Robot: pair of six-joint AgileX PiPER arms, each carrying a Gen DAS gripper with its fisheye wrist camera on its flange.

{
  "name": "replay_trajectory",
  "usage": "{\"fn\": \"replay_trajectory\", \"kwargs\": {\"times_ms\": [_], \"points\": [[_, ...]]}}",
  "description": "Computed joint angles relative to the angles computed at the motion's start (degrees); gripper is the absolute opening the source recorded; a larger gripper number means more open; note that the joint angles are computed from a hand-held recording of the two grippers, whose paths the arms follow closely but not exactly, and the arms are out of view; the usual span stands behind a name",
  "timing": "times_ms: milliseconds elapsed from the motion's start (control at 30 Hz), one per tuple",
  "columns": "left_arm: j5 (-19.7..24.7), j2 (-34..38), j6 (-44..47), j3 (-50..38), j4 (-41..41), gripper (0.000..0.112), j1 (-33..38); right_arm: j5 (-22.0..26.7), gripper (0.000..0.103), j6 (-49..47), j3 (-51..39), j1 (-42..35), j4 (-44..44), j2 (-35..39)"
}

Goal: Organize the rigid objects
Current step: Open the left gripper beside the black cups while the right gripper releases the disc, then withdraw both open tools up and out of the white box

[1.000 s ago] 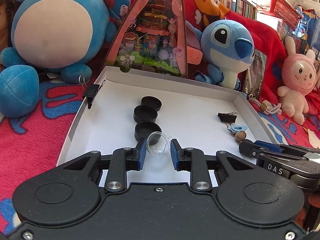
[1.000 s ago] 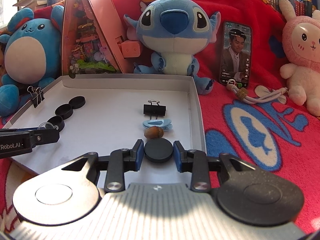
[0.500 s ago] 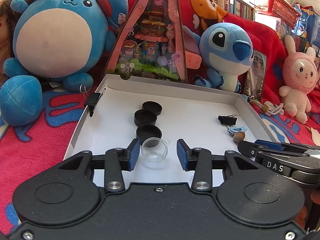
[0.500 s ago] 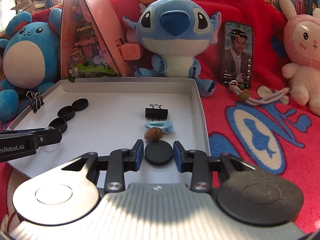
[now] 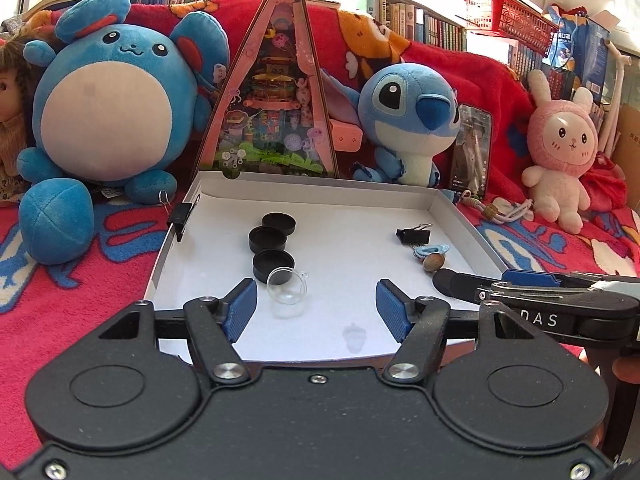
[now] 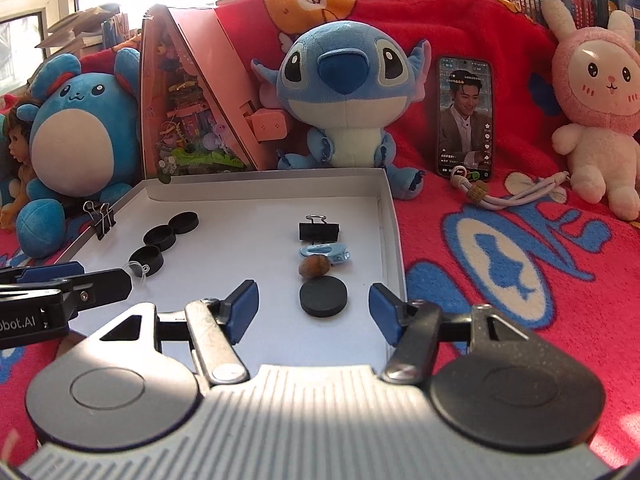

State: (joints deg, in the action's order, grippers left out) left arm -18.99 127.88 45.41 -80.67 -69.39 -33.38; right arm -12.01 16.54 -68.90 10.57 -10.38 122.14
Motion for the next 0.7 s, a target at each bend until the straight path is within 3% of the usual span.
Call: {"fn": "replay_trajectory", "kwargs": {"times_ms": [333,700], "points": [[-3.7,-5.4,-13.5,9.4,12.0,0.069,-2.8,-6.3,0.087,-1.1,10.1,-0.6,-1.1,-6.1],[-7.4,-9.7,-21.7,17.9,17.3,0.071,-5.6,-12.8,0.089,-4.4,20.1,-0.4,0.8,-11.3]]}}
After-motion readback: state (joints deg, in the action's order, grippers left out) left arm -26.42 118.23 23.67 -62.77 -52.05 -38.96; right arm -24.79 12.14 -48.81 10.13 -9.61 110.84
